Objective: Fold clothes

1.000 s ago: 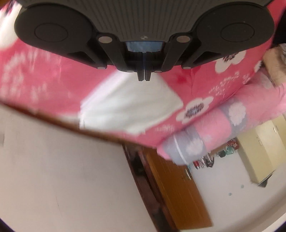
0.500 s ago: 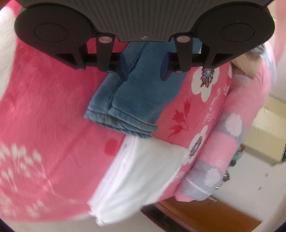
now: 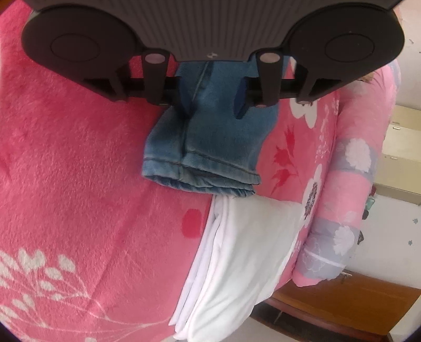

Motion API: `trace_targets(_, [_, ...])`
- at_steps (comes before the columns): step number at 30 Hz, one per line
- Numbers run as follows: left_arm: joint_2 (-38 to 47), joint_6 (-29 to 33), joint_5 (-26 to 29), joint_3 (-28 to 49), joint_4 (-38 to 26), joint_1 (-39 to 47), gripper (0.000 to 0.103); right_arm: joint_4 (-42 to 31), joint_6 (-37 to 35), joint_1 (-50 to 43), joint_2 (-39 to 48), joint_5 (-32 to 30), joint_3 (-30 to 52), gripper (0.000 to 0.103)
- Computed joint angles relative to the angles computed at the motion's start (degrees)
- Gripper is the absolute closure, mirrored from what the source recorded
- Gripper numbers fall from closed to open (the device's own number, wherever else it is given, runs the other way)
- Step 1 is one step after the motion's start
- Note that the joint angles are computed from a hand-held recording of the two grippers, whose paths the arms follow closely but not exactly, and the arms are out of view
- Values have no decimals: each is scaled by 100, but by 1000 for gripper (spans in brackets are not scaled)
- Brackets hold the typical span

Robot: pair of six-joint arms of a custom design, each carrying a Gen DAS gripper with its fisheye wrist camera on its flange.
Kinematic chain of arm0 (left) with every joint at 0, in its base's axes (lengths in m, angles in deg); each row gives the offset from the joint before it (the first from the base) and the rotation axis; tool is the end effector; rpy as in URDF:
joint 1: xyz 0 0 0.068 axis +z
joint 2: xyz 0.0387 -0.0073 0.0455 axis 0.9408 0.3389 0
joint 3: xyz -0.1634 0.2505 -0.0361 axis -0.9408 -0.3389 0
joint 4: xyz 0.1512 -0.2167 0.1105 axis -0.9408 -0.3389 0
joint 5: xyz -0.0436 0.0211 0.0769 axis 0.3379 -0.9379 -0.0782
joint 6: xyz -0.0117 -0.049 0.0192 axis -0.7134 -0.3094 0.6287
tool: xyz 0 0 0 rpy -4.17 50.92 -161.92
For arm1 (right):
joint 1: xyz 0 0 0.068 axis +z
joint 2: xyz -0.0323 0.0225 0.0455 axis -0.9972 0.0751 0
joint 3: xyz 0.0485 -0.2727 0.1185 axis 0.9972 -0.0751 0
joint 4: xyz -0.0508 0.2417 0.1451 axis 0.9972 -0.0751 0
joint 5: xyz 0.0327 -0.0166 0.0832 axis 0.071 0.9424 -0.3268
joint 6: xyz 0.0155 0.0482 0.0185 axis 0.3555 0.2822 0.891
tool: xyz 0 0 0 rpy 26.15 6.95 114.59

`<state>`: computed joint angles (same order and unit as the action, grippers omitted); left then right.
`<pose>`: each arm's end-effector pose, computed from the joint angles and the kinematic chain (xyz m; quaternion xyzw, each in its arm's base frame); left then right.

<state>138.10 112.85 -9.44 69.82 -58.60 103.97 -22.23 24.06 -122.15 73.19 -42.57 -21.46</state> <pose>0.4163 0.2502 0.0722 0.0819 0.8608 -0.0910 0.4941 0.2138 -0.1406 0.0797 0.5958 0.6896 0.2413 0.3334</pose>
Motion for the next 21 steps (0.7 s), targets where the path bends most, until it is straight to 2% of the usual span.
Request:
trace_targets(5, [-3, -2, 1, -8, 6, 1, 47, 346, 175, -87, -22, -30, -133, 100])
trace_targets(9, [-4, 2, 1, -5, 1, 3, 47, 221, -32, -18, -811, 73, -230, 101])
trace_targets(14, [-3, 3, 2, -2, -4, 4, 47, -668, -648, 200, -1876, 670, 34, 101])
trace_targets(18, [-5, 0, 4, -5, -3, 4, 47, -959, -959, 181, -2206, 737, 128, 101])
trace_targets(21, [-2, -14, 24, 2, -9, 11, 47, -995, -1119, 56, -1995, 776, 86, 101])
